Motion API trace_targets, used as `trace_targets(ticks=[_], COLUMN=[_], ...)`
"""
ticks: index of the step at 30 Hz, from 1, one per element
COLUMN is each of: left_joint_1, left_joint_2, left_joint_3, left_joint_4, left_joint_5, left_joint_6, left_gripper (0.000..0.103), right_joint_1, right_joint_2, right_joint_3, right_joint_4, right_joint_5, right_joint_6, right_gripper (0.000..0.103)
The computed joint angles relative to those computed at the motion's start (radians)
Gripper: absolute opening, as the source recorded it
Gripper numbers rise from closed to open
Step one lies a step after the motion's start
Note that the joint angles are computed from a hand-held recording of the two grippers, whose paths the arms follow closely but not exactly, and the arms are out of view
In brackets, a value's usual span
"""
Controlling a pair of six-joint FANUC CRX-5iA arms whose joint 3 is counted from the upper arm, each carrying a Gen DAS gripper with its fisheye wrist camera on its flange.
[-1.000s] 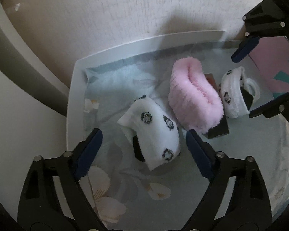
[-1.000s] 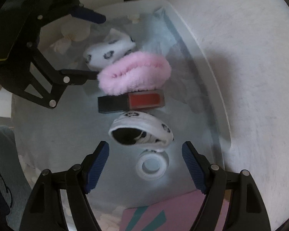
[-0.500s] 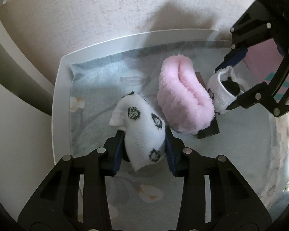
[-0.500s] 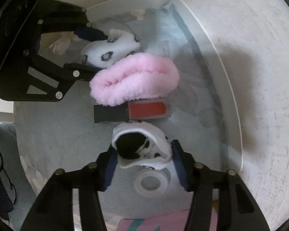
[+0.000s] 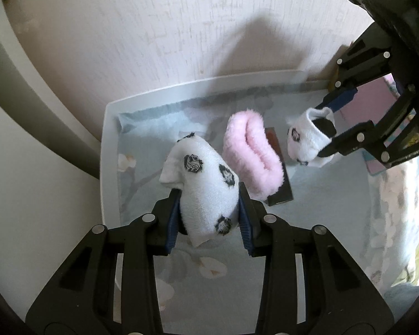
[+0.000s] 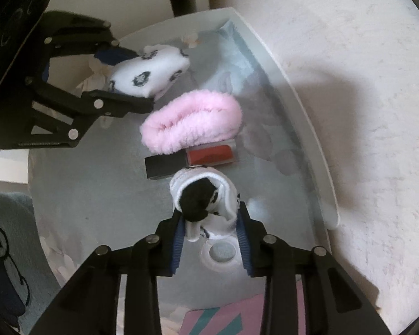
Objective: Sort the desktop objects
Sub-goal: 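Carry both white socks into the cardboard box and open both grippers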
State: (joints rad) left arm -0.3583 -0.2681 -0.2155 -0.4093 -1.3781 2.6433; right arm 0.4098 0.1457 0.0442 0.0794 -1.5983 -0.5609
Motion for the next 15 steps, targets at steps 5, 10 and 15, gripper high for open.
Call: trace_targets(ticks=[5, 10, 15], left_joint_1=[-0.044, -0.057, -0.079], left_joint_2=[-0.012, -0.037, -0.059], left_joint_3=[0.064, 0.132, 0.192], left_joint_4=[-0.038, -0.069, -0.1], left_joint_5=[-0.084, -0.129, -0.162], left_joint_6=[0.019, 0.022, 0.025], left_gripper=[0.033, 0.033, 0.033], right_joint_1=[0.026, 0.062, 0.096], right_joint_2=[0.035, 0.046, 0.054], right_joint_3=[0.083, 0.22, 0.278], right_joint_4=[0.03, 0.056, 0.139], right_joint_5=[-0.09, -0.273, -0.343], right_joint_6=[-0.073, -0.102, -0.161], right_gripper=[0.031, 0.031, 0.031])
